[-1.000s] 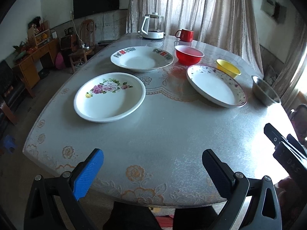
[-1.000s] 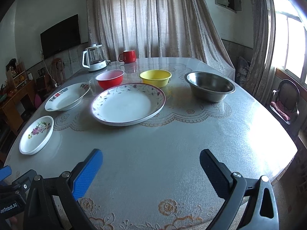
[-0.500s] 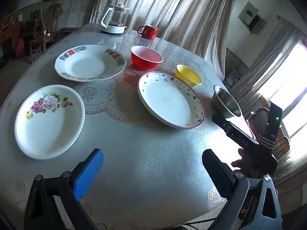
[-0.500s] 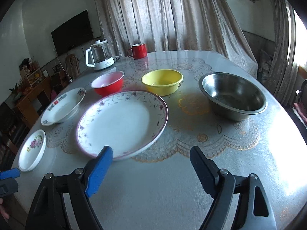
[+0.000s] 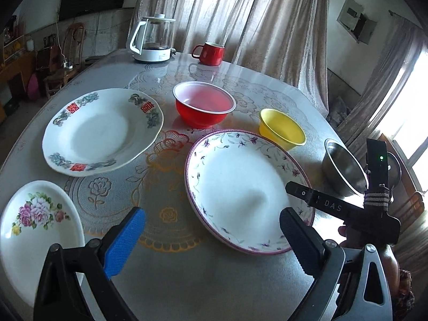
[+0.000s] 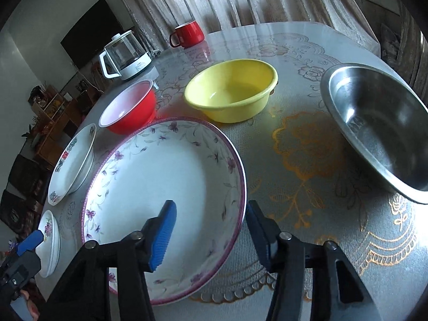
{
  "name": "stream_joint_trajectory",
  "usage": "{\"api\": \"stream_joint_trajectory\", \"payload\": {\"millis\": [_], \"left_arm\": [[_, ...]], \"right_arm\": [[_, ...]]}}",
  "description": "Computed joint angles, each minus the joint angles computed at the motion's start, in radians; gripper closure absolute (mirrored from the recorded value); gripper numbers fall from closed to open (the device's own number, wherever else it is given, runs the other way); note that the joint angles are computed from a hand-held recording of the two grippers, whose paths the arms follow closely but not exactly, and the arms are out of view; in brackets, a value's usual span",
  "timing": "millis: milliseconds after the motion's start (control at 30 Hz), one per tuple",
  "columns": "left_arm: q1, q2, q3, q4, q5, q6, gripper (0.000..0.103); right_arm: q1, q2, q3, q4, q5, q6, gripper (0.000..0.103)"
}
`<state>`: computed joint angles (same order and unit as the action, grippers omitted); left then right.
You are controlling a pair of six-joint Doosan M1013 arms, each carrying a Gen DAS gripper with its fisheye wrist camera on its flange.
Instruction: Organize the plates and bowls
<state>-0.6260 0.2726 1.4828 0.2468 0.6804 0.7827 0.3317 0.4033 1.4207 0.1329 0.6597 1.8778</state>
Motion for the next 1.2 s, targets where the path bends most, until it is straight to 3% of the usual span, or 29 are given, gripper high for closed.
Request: {"api": "stream_joint_trajectory", "payload": {"millis": [167, 333, 433, 467, 533, 667, 800, 1200], "left_arm": [[0.03, 0.057, -0.051, -0.091, 0.043, 0.08, 0.025], [0.045, 0.086, -0.072, -0.162, 0.036, 0.162, 0.032], [0.056, 0.106, -0.093, -0.229, 0.052, 0.215, 0.044], [0.053, 0.115, -0.107, -0.204, 0.081, 0.201, 0.055], [0.046, 0.133, -0.128, -0.165, 0.122, 0.21, 0.059], [0.045, 0.129, -0.117, -0.133, 0.133, 0.209, 0.081], [0.04, 0.104, -0.077, -0.156, 0.097, 0.259, 0.08], [0.035, 0.028, 0.029, -0.197, 0.057, 0.231, 0.081]], "right_arm": [[-0.002, 0.013, -0.012, -0.051, 0.006, 0.047, 0.07], [0.002, 0.006, 0.005, -0.097, -0.02, 0.046, 0.08], [0.005, 0.002, 0.014, -0.133, -0.034, 0.042, 0.085], [0.003, 0.0, 0.017, -0.122, -0.041, 0.029, 0.085], [-0.002, -0.002, 0.022, -0.096, -0.047, 0.005, 0.086], [-0.014, -0.012, 0.037, -0.025, -0.056, -0.047, 0.088], [-0.012, -0.028, 0.058, 0.002, -0.058, -0.067, 0.089], [0.015, -0.09, 0.138, 0.05, -0.057, -0.1, 0.087]]}}
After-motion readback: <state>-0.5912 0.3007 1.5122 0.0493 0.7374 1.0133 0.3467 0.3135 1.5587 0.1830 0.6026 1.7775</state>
